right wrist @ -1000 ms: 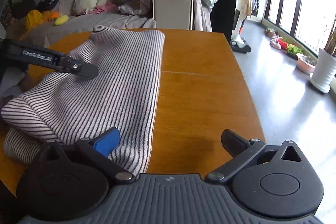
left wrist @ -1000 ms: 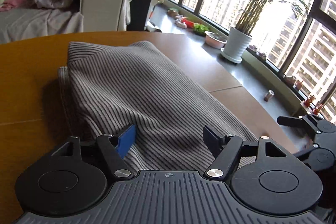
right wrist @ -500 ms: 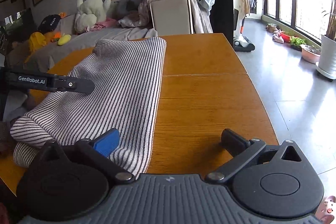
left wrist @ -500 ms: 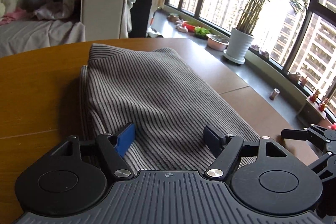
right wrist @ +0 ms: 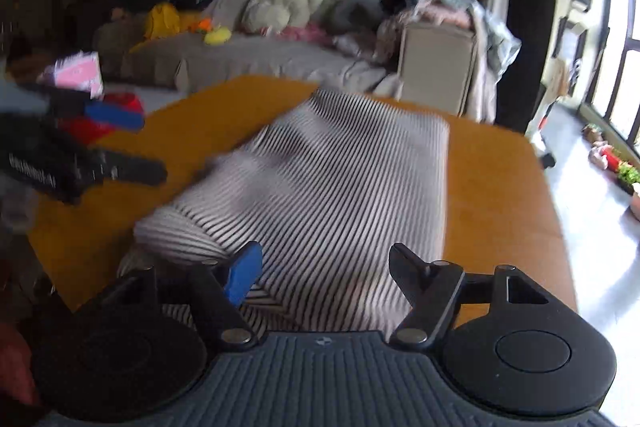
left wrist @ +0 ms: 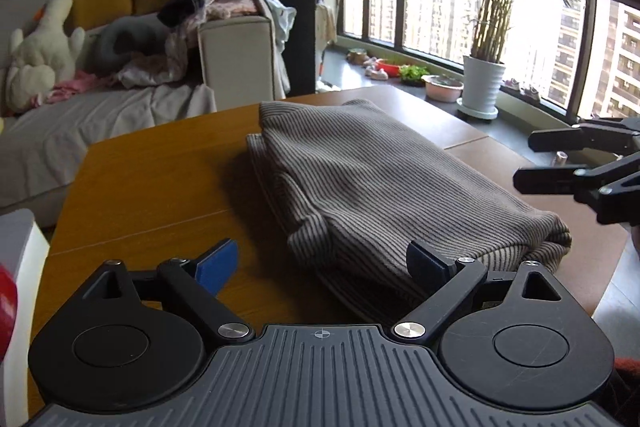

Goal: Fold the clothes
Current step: 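Grasp the sweater edge with the right gripper and fold it over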

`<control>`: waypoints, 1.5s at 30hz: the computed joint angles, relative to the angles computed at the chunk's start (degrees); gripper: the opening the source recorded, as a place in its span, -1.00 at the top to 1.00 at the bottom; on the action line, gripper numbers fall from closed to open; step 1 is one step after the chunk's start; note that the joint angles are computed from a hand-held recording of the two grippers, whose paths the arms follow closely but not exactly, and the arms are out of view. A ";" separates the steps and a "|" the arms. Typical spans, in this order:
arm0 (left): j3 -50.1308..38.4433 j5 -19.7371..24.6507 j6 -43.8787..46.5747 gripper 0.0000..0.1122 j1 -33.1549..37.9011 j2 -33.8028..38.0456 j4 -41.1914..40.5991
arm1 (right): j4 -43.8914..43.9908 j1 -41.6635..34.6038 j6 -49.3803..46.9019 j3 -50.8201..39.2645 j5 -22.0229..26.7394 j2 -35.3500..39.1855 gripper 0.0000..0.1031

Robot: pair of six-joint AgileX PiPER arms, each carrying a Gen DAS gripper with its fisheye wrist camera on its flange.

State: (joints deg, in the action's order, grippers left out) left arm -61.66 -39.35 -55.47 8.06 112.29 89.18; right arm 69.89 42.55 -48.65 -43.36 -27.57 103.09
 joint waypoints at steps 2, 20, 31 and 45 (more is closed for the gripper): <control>1.91 -0.35 2.76 -0.72 1.43 -1.69 -1.19 | 3.29 1.24 -4.71 0.61 0.30 -1.52 -0.39; 5.66 -3.85 4.67 -0.83 7.05 -4.64 3.38 | -0.57 10.58 -14.31 -2.50 -6.17 4.45 -0.76; 6.89 -2.64 4.34 -0.84 3.53 -3.01 4.06 | -13.29 7.70 19.11 11.14 -12.19 -4.78 -1.00; 2.21 -6.71 -6.55 -0.84 -3.09 2.23 3.61 | -9.18 -6.26 24.02 4.94 -5.78 2.40 -1.00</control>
